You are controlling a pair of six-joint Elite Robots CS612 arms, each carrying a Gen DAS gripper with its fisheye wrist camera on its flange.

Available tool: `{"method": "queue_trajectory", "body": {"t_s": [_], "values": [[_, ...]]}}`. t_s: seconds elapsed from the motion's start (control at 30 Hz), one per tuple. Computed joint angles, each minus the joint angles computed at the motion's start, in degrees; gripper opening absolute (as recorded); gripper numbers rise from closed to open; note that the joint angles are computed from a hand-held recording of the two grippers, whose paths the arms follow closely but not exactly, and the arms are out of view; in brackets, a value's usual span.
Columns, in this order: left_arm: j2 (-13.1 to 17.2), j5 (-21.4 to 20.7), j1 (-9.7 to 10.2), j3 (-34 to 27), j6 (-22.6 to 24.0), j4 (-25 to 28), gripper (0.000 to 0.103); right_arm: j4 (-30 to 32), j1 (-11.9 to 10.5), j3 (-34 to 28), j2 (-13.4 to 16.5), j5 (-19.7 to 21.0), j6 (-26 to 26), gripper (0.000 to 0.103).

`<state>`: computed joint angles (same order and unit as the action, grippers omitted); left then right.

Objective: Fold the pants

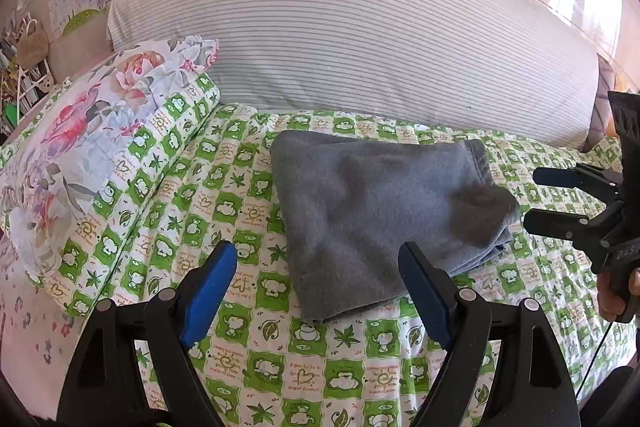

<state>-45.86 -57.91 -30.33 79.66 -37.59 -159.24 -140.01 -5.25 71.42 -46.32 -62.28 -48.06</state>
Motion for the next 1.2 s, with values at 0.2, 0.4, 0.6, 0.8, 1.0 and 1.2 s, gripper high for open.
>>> {"method": "queue_trajectory", "body": {"t_s": [0.2,0.4,0.6,0.8,1.0,1.2], "values": [[0.2,-1.8,0.3,-0.4,-1.0,0.6,0.084,-0.2,-0.1,0.3,0.0,0.5,0.8,0.098],[0.3,-5.0,0.88,-0.2,-2.2,-0.4,0.084,-0.2,-0.4,0.4,0.2,1.3,2.1,0.098],[0.4,-5.3,0.92,-0.2,-2.8,-0.4,0.084,0.2,-0.6,0.1,0.5,1.9,3.3,0.098],[0.5,-4.2,0.92,-0.4,-3.0,0.9,0.084,0.4,-0.6,0.2,0.7,1.8,3.7,0.098],[0.6,-2.8,0.76,-0.4,-2.8,0.9,0.084,0.4,-0.6,0.2,0.8,1.7,3.7,0.098],[0.8,-3.8,1.13,-0.6,-3.4,0.9,0.084,0.5,-0.6,0.1,1.0,1.9,3.6,0.098]]}}
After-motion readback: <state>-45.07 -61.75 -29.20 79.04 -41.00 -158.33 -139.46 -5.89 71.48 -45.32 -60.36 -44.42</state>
